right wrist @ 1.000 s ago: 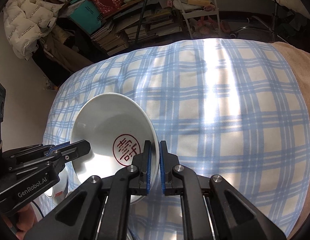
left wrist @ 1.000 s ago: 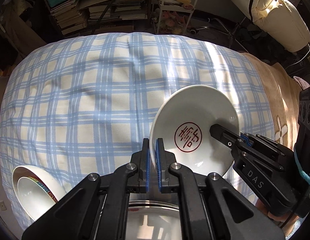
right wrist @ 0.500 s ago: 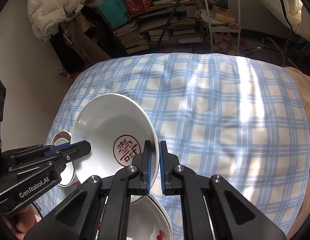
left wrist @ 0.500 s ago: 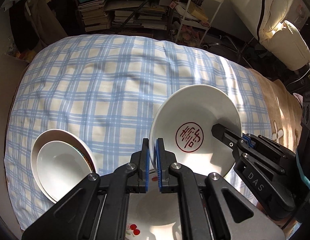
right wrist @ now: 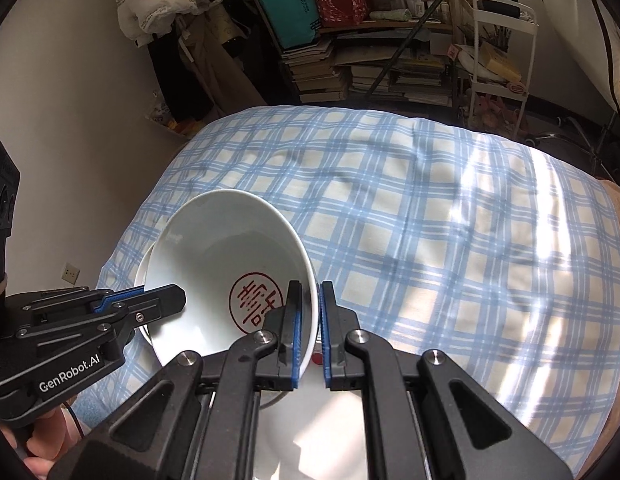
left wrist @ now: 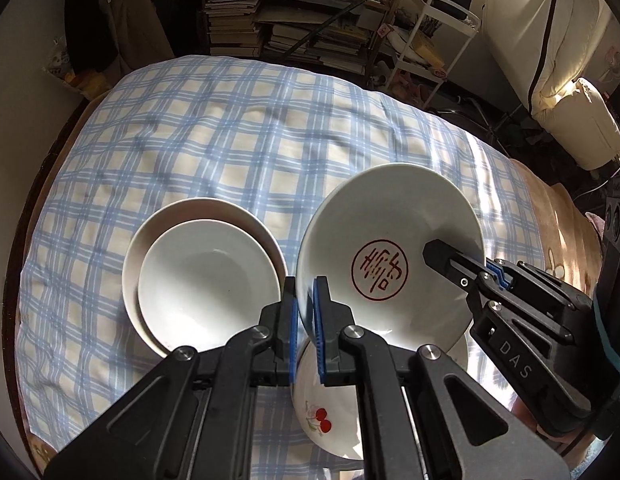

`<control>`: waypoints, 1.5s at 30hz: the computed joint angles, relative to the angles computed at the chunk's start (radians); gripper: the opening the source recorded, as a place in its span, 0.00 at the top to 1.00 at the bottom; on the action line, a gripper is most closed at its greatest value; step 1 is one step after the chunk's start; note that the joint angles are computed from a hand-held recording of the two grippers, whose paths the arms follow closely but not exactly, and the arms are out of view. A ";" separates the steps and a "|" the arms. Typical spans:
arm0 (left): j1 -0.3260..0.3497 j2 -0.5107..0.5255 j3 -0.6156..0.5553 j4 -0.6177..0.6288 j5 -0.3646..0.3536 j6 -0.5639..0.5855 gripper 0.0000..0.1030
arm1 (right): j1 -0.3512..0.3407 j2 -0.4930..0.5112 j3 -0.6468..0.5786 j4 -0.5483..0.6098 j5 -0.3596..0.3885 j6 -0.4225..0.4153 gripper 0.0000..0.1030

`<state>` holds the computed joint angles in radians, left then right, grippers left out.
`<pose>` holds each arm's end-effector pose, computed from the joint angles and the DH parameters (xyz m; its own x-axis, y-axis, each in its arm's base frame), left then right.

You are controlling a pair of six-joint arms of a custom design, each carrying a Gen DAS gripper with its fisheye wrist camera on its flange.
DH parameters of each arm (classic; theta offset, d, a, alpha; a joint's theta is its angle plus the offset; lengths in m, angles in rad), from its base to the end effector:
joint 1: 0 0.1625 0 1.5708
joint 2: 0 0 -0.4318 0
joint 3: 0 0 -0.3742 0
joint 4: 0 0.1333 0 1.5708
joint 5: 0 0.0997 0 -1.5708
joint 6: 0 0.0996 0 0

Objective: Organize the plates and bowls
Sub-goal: 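Lift the red-character bowl with both grippers toward the nested bowls, then lower the red-character bowl into the nested bowls and open both grippers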

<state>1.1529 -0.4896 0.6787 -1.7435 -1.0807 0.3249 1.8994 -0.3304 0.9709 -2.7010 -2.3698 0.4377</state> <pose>-0.1790 -0.8471 0.2057 -0.6317 0.6377 -0.4408 0.6410 0.7495 0.1658 0.3262 -0.7648 0.0646 -0.8171 0.4392 0.3734 0.0680 0.7167 -0.6941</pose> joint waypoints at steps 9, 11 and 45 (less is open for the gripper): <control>0.040 -0.028 -0.017 -0.024 0.048 0.009 0.91 | 0.024 0.148 -0.268 0.134 0.025 -0.049 0.91; 0.059 -0.019 -0.050 0.002 0.041 -0.015 0.91 | 0.026 0.186 -0.328 0.159 0.034 -0.062 0.91; 0.111 -0.013 0.070 -0.296 0.126 0.156 0.88 | -0.018 0.347 -0.531 0.127 0.139 -0.132 0.89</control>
<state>1.2643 -0.5024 0.7483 -2.0392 -0.9548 0.4808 1.8814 0.0167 0.4400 -2.5745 -2.2304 0.3056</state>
